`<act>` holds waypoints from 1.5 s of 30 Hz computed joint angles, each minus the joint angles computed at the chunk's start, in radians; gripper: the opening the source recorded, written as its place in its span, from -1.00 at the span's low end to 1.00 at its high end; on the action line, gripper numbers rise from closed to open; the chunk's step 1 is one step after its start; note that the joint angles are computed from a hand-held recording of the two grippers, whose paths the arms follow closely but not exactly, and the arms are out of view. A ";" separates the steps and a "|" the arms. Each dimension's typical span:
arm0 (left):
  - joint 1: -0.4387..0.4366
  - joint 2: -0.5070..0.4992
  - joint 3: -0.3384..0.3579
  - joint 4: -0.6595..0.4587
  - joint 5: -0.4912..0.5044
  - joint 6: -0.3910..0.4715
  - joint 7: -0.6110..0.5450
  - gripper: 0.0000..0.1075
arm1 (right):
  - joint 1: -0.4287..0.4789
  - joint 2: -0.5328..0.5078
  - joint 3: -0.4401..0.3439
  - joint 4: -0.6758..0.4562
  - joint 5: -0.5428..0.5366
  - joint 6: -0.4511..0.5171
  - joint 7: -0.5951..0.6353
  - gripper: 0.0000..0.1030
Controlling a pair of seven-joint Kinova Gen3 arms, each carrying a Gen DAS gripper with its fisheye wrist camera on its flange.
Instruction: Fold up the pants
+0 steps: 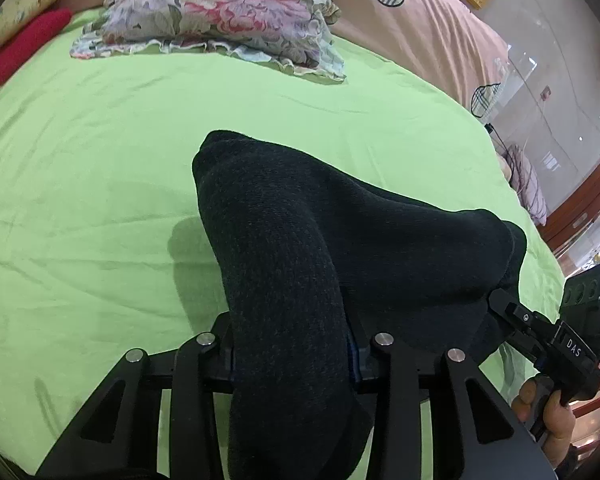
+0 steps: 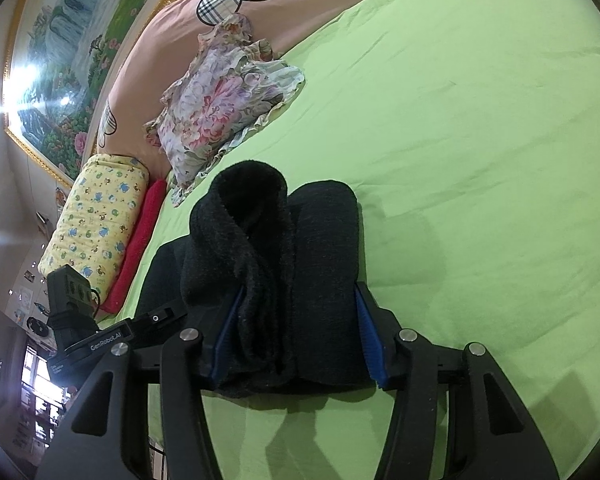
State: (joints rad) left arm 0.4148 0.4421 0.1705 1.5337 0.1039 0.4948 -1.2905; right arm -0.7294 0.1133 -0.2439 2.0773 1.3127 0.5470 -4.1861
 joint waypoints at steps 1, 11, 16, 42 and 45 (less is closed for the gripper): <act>0.001 -0.007 -0.002 0.006 -0.002 -0.003 0.001 -0.33 | 0.000 0.000 -0.001 -0.004 -0.006 0.003 0.007 0.05; 0.017 -0.086 -0.022 0.081 -0.026 -0.048 0.026 -0.36 | -0.023 -0.001 -0.005 -0.065 -0.104 0.059 0.142 -0.08; 0.042 -0.125 -0.050 0.118 -0.082 -0.059 0.088 -0.37 | -0.033 0.009 -0.002 -0.092 -0.113 0.056 0.173 -0.12; -0.065 -0.253 -0.058 0.258 -0.134 -0.121 0.182 -0.37 | -0.104 0.133 0.118 -0.288 -0.233 -0.063 0.455 -0.13; -0.069 -0.251 -0.063 0.254 -0.142 -0.121 0.188 -0.37 | -0.105 0.144 0.136 -0.309 -0.265 -0.079 0.503 -0.13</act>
